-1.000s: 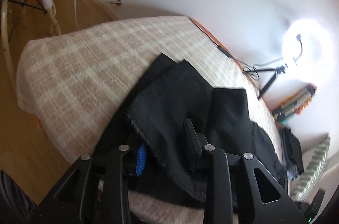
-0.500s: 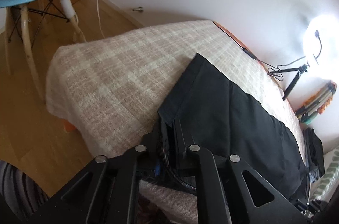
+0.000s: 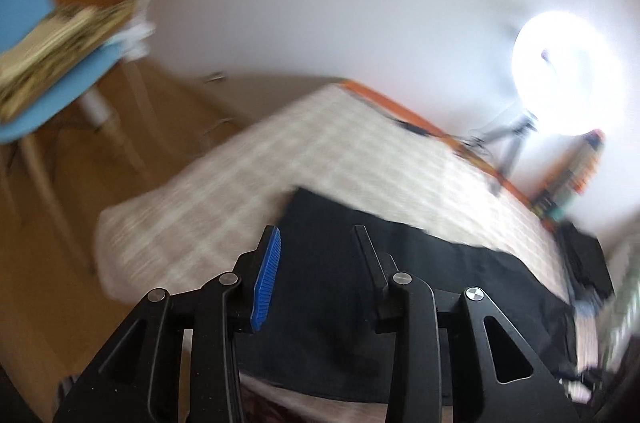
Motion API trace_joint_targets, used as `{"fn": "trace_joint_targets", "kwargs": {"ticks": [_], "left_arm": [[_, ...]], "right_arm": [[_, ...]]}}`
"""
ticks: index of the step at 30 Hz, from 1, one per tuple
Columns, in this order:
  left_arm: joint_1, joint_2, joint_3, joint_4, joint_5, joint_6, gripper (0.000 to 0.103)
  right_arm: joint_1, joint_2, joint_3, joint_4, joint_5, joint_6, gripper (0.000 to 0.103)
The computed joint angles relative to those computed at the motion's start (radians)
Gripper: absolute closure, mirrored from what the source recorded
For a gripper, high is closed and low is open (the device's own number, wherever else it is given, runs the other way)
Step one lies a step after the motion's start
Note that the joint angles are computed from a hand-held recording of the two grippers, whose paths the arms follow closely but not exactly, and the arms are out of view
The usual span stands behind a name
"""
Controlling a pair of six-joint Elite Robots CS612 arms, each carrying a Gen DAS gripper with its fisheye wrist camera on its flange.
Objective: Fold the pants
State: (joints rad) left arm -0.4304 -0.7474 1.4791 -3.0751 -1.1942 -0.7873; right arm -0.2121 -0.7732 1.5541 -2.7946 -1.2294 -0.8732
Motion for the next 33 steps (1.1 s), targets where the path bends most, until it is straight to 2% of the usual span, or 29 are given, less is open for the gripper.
{"fn": "trace_joint_targets", "kwargs": {"ticks": [1,3,6,9,12,16,21,25,30,33], "left_arm": [[0.0,0.002,-0.012,-0.005,-0.042,0.037,0.062],[-0.004,0.02,-0.057,0.0,-0.14,0.119,0.057],[-0.012,0.057,-0.139,0.048,-0.277,0.226,0.057],[-0.024,0.102,-0.231,0.114,-0.391,0.308,0.057],[-0.038,0.149,-0.319,0.188,-0.477,0.373,0.057],[-0.056,0.206,-0.427,0.304,-0.577,0.456,0.057],[-0.082,0.256,-0.527,0.421,-0.648,0.555,0.057],[-0.099,0.288,-0.586,0.499,-0.701,0.623,0.057],[-0.107,0.316,-0.621,0.561,-0.753,0.656,0.057],[-0.109,0.322,-0.616,0.552,-0.759,0.665,0.057]], "right_arm": [[-0.007,-0.003,0.005,-0.009,0.012,0.028,0.067],[-0.024,-0.011,0.009,-0.013,0.044,0.087,0.065],[-0.055,-0.02,0.016,-0.029,0.078,0.205,0.061],[-0.091,-0.026,0.024,-0.048,0.108,0.35,0.05],[-0.119,-0.026,0.028,-0.075,0.082,0.482,0.047],[-0.15,-0.019,0.022,-0.088,0.052,0.635,0.039],[-0.192,0.007,-0.015,-0.043,0.084,0.803,0.039],[-0.216,0.037,-0.057,0.015,0.144,0.91,0.039],[-0.227,0.071,-0.1,0.079,0.222,0.975,0.04],[-0.223,0.083,-0.114,0.085,0.215,0.992,0.039]]}}
